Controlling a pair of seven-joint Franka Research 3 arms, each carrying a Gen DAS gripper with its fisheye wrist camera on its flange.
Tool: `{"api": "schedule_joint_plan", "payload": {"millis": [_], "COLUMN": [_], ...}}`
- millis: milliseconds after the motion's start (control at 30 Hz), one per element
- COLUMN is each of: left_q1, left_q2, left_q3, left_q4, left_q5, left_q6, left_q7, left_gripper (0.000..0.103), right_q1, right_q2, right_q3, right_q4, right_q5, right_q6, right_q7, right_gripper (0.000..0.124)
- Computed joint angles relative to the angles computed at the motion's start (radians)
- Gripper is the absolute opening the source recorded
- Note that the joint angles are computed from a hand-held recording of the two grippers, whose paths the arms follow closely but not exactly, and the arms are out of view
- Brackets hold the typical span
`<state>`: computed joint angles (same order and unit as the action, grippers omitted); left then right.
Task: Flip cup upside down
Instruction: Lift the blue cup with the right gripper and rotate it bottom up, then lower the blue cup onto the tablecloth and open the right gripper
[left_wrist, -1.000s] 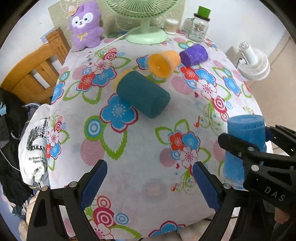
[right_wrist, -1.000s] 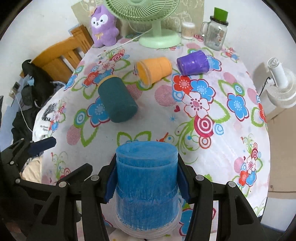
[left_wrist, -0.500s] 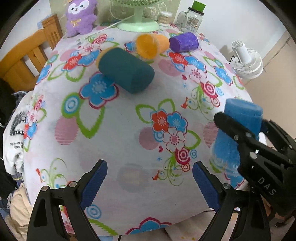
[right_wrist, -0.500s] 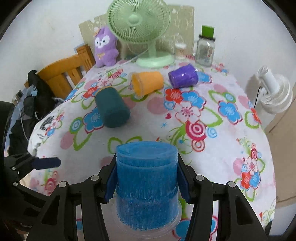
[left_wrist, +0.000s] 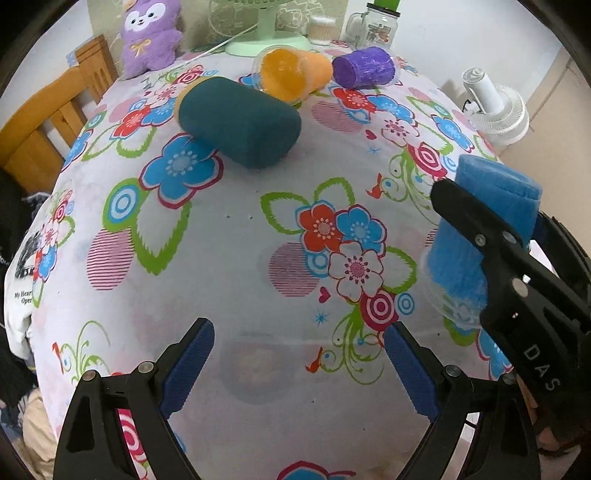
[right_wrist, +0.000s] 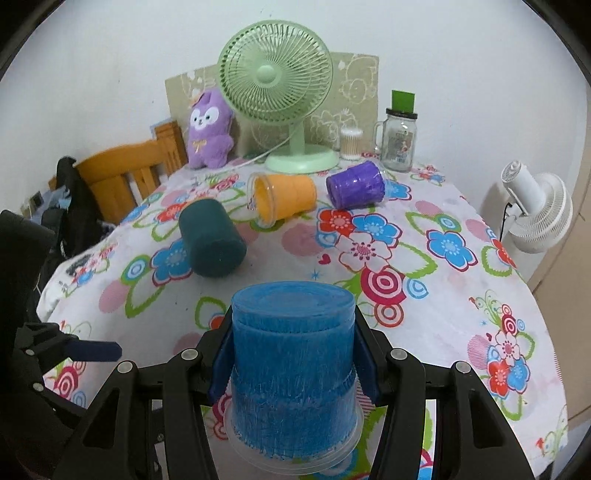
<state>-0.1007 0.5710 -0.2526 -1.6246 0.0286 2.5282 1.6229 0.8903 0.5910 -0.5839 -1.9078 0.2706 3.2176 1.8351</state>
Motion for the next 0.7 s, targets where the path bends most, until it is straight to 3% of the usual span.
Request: {"api": "schedule_joint_plan", "payload": {"millis": [233, 333, 533, 633, 700], "left_q1": [-0.001, 0.001, 0.004, 0.002, -0.004], "left_q2": [0.016, 0.02, 0.026, 0.02, 0.016], "left_q3": [0.002, 0.002, 0.001, 0.005, 0.01], "left_q4": [0.002, -0.001, -0.009, -0.03, -0.038], "left_q5": [0.012, 0.017, 0.025, 0.036, 0.052], "left_q6": [0.021, 0.026, 0.038, 0.063, 0.07], "left_q7": [0.006, 0.009, 0.024, 0.027, 0.027], "left_gripper": [0.095, 0.095, 0.095, 0.095, 0.096], "right_q1": [0.026, -0.007, -0.015, -0.018, -0.067], "right_q2": [0.06, 0.068, 0.075, 0.068, 0.042], "right_q3": [-0.019, 0.025, 0.067, 0.084, 0.143], "right_q4": [0.016, 0.027, -0.002, -0.011, -0.02], "right_q5": [0.083, 0.115, 0.194, 0.228, 0.226], "right_q6": [0.071, 0.088, 0.201, 0.213, 0.2], "right_q7": [-0.021, -0.055, -0.119, -0.155, -0.175], "right_gripper": [0.058, 0.058, 0.059, 0.061, 0.069]}}
